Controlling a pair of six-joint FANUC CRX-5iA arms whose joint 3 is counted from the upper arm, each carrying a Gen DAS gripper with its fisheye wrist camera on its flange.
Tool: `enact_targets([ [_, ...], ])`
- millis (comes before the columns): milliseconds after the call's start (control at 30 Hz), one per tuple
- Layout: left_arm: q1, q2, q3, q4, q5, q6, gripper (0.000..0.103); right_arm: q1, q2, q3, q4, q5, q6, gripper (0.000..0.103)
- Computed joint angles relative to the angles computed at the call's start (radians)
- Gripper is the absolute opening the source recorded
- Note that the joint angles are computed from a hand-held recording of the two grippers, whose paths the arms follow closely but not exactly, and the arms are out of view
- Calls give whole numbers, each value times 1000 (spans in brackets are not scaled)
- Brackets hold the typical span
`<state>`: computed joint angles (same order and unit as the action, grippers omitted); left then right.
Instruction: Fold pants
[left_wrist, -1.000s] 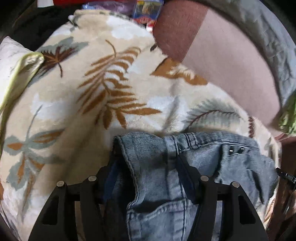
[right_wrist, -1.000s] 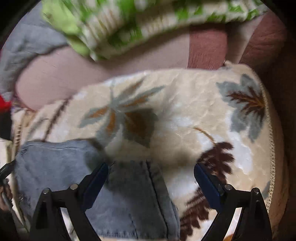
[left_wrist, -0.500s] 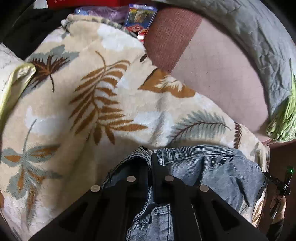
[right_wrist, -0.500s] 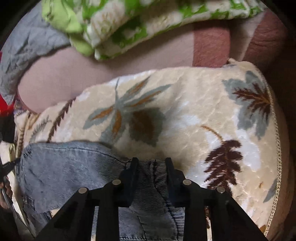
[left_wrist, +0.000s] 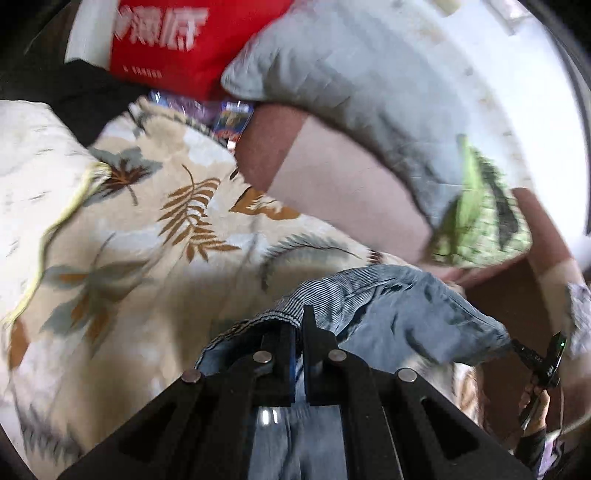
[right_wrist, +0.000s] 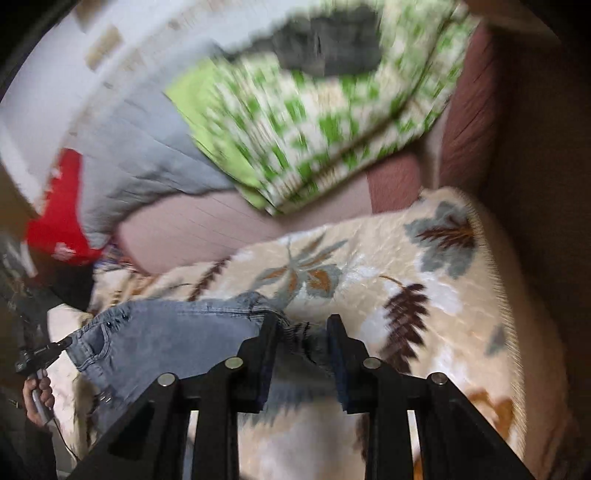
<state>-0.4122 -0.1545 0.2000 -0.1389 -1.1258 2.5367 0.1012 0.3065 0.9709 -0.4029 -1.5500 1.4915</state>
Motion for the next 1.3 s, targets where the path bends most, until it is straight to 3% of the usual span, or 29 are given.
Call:
enact_targets([
  [100,-126,-92,-51,-58,-17,36,3,-100,-199,-206,-88,29,75,17],
  [200,-218,-131,-116,-52,-50,38,6,-168,-328,-371,-122,-68,139,18],
  [267,-237,-118,-139,-42,-101,37,7,-148,-369,-486,-76,-163,146,24],
  [300,-242,-107,-152,-38,-132,51,7,-126,-388,-541,-35,-153,132,42],
  [333,-239,-102,-164,-30,-144,54,7,-123,-392,-585,-35,-153,93,66],
  [400,-234,-80,-172,-27,-162,64,7,-160,-369,-602,-115,-146,17,76],
  [500,-236,-69,-155,-42,-164,86,7,-209,-329,-592,-227,-39,-85,76],
  [633,-235,-67,-135,-59,-163,94,7,-110,-218,-535,-112,17,-141,76],
  [767,-218,-76,-141,-57,-166,94,7,-122,-163,-508,-189,65,-177,76],
  [800,-208,-80,-146,-52,-163,97,7,-126,-162,-510,-207,74,-174,76],
  [833,-196,-86,-155,-42,-158,101,7,-125,-156,-504,-218,70,-161,66],
  [867,-182,-92,-165,-30,-150,106,7,-117,-148,-489,-218,62,-147,50],
  [900,-163,-99,-177,-11,-145,113,7,-105,-151,-486,-210,67,-148,19],
  [933,-148,-104,-187,6,-140,117,7,-97,-151,-475,-197,65,-143,13],
  [1033,-134,-114,-205,27,-124,143,7,-59,-150,-413,-147,29,-99,12],
  [1233,-206,-76,-146,-7,-152,152,9,-19,-232,-328,-75,-57,30,11],
  [1300,-231,-70,-126,-30,-180,194,17,7,-298,-339,-14,-79,92,11],
])
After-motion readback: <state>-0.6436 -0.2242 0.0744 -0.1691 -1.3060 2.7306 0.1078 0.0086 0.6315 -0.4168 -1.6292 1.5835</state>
